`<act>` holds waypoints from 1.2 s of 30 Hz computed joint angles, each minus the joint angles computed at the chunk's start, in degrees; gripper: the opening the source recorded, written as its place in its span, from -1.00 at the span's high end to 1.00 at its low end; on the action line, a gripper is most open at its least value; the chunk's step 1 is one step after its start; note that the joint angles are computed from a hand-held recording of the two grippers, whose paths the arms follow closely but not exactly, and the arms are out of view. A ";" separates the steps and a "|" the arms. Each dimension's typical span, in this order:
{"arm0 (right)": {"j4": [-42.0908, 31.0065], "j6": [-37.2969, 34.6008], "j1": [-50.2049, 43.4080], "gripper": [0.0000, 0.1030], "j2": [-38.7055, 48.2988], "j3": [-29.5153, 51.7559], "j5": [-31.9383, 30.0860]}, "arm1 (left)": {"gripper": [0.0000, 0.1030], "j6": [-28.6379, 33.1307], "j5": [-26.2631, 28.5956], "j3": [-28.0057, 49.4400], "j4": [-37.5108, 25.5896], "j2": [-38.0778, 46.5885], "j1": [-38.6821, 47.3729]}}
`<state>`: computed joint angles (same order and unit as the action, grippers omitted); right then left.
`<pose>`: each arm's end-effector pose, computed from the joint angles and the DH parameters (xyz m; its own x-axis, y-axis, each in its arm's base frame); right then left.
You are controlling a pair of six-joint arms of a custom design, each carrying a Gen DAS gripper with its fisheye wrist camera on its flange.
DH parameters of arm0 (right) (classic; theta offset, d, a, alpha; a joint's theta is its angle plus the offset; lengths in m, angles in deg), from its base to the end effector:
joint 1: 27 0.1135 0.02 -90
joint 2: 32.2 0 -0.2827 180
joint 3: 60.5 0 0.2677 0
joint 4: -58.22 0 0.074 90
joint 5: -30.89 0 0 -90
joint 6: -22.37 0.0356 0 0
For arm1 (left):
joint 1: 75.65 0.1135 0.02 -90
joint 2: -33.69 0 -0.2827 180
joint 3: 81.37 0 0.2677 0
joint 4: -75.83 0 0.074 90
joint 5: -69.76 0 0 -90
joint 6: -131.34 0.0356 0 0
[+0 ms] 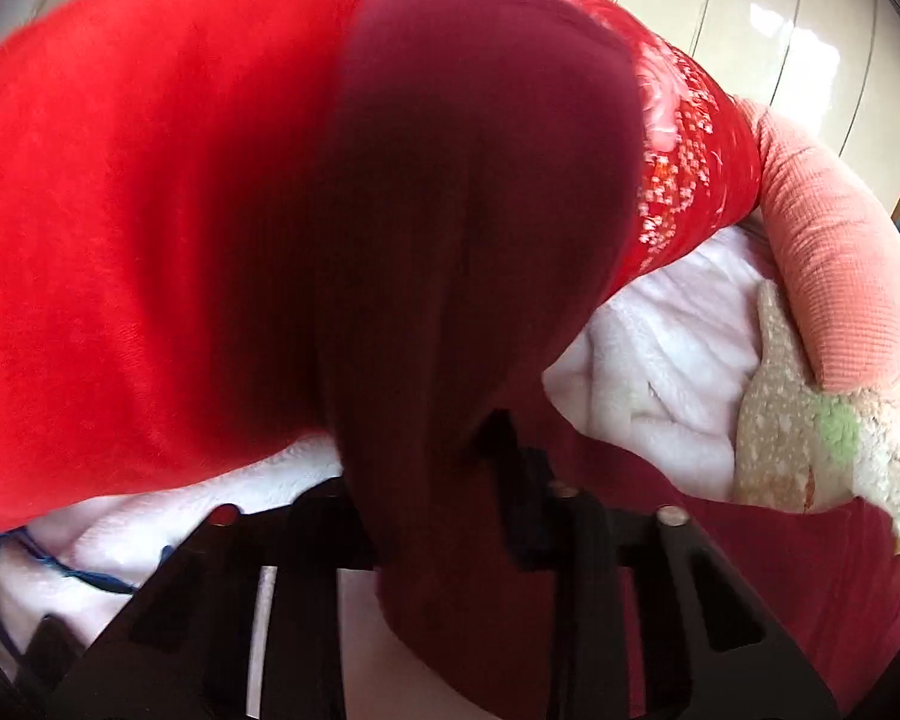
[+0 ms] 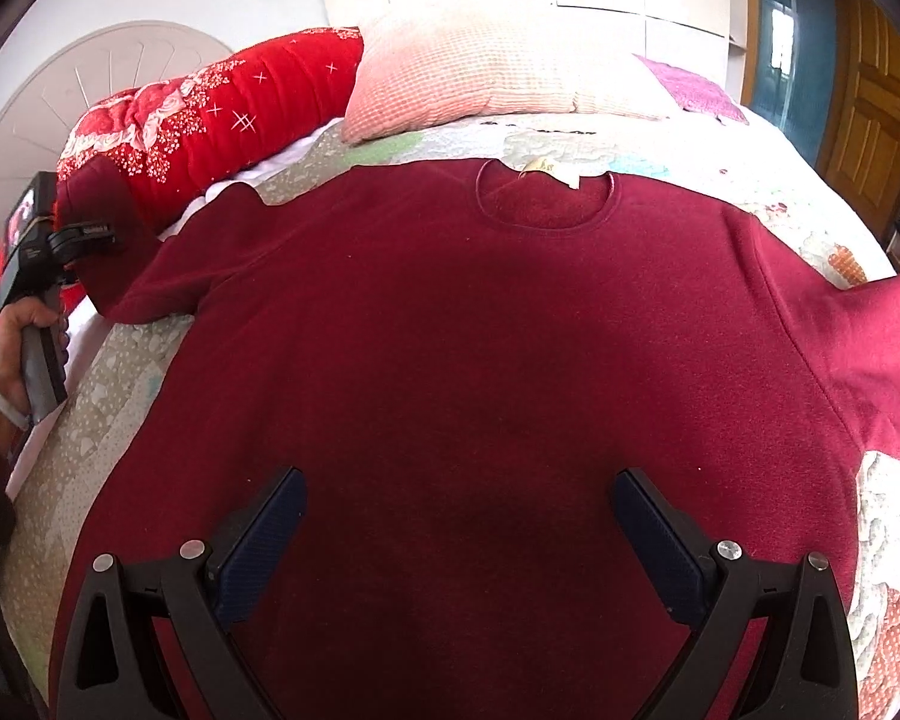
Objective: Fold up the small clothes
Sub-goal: 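Grasp the sleeve cuff with the left gripper and lift it, then fold the held sleeve across the sweater back and release with the left gripper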
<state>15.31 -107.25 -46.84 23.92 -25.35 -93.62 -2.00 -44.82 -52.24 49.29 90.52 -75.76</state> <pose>0.1553 -0.0346 0.1596 -0.6793 -0.3135 -0.6635 -0.5039 0.8566 0.1111 0.1645 0.0145 0.1394 -0.4245 -0.6233 -0.6567 -0.7325 0.6628 -0.1556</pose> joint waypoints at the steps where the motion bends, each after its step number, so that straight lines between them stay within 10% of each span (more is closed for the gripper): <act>1: -0.08 -0.16 -0.16 -0.97 0.07 0.04 -0.04 | 0.80 -0.09 0.67 -0.35 -0.50 -1.63 0.27; 8: -1.61 -1.94 -2.85 -0.97 0.73 1.00 -1.39 | 0.89 -10.05 -6.95 4.87 -18.70 -17.04 -17.69; 14: -6.39 -5.92 -9.86 -0.97 2.56 5.51 -5.77 | 0.89 -27.15 -22.72 21.03 -31.36 -9.14 -48.23; 20: -9.41 -9.57 -18.54 -0.97 8.08 12.55 -10.23 | 0.89 -23.26 -21.85 33.11 -17.94 13.78 -61.82; 28: -4.57 -6.77 -24.96 -0.98 21.24 21.04 -10.96 | 0.88 -18.60 -1.37 48.09 -1.94 50.92 -59.60; 31: -2.77 -3.80 -23.64 -0.98 25.87 24.05 -10.21 | 0.79 -18.16 -2.96 50.13 -5.54 51.61 -61.46; 36: -3.66 -0.88 -20.45 -0.98 29.87 27.22 -11.89 | -0.10 -20.30 -7.32 44.48 -8.90 39.19 -66.11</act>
<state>11.65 -108.13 -67.30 53.79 1.87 -105.51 -22.30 -52.13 -7.75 40.39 129.71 -141.87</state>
